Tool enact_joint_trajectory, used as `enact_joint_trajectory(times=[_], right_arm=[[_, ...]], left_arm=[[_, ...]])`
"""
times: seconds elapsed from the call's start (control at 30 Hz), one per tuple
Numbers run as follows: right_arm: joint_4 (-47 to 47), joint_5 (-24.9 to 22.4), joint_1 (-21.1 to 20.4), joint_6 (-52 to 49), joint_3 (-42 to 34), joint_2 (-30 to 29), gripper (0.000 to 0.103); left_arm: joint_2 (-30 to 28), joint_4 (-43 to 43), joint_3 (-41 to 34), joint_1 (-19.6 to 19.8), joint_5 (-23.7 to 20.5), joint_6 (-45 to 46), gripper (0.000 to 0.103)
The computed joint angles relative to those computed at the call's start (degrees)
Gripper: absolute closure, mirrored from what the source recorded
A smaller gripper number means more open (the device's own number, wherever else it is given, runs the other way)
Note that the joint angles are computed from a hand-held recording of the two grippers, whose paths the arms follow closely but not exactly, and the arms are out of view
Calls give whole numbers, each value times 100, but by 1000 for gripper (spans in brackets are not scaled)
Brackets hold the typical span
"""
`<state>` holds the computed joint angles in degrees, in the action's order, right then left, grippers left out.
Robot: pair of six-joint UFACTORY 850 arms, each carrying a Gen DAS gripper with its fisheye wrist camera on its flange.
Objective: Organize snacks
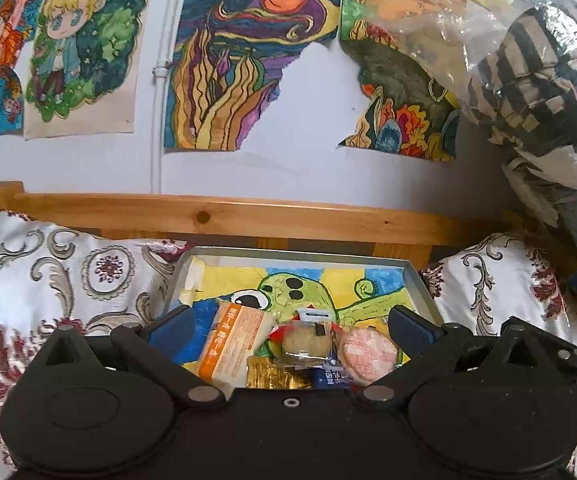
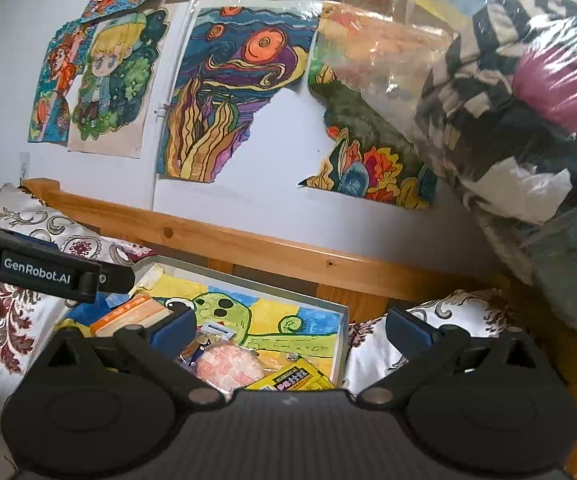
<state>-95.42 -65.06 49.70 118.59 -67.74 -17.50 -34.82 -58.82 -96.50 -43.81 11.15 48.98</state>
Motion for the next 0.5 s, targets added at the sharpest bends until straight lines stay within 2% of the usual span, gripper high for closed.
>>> enact_joint_trajectory(times=[0.5], right_arm=[[383,-543,616,-342,-4,239,0]], left_arm=[[1126,443,1339,-119,481,-406,1]])
